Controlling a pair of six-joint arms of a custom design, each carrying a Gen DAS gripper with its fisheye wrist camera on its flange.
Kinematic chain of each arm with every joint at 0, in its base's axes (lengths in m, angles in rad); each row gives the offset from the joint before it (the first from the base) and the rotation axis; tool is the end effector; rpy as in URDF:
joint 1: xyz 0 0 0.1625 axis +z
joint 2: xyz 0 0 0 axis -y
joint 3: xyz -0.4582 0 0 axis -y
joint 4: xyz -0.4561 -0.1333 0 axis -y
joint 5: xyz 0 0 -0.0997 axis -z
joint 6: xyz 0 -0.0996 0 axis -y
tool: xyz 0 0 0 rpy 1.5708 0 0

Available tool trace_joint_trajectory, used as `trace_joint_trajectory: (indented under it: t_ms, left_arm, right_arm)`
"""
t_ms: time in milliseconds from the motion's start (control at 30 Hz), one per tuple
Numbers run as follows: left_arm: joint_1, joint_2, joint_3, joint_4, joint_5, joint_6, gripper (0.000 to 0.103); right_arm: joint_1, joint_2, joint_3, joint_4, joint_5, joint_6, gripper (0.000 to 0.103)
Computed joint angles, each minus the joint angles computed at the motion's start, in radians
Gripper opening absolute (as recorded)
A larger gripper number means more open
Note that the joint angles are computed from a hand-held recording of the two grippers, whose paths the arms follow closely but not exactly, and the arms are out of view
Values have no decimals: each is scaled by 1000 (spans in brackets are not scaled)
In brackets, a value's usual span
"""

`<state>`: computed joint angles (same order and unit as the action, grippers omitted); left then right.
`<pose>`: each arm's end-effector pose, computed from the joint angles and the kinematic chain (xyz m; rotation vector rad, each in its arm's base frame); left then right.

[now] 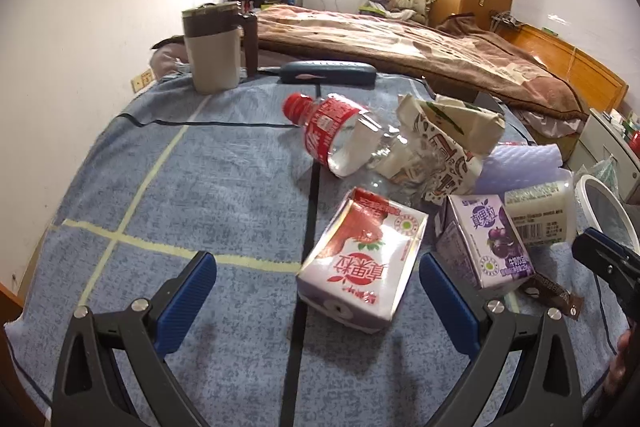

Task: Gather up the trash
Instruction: 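Grasp the pink juice carton with the left tool while the right tool grasps the white yogurt cup, then carry both items over the white bin and open both tools to drop them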

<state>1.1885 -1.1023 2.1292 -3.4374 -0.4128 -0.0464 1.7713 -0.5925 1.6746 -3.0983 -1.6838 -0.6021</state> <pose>0.0072 -0.5841 0.2286 -0.2314 1.9862 -1.1042 0.2644 -0.6880 -0.0307 1.0917 -2.6674 0.6070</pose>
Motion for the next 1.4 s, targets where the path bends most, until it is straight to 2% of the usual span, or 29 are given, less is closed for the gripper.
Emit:
trace_joint_trajectory:
  t_ms: [167,267,433,633,733,800,1000,1300,1400]
  left_arm:
    - [11,3,-12,8,-17,2,103]
    - [17,-1,-16,18,-32,-2,103]
    - [24,-8,-19,15,-64,13,103]
    - [41,-15,-31,82,-99,-18,100]
    - [44,-8,-36,78,-109,-5,96]
    - [51,-10,-41,99,-127,-16,85]
    - [50,-8,-41,97,-142,-16,68]
    - [23,-10,-21,41,-128,-15,57]
    - [6,-11,-13,18,-121,2,57]
  right_arm:
    - [8,19,-46,55,0,-13,69]
    - [8,27,-85,141,19,-13,69]
    - [15,44,-112,166,10,-25,69]
    - [18,51,-119,174,-19,-7,69]
    - [17,51,-118,171,-28,1,69]
    - [15,50,-117,175,-24,6,66]
    - [13,46,-106,153,-21,-3,64]
    - [2,30,-83,126,2,6,63]
    - [1,21,-70,113,5,-5,63]
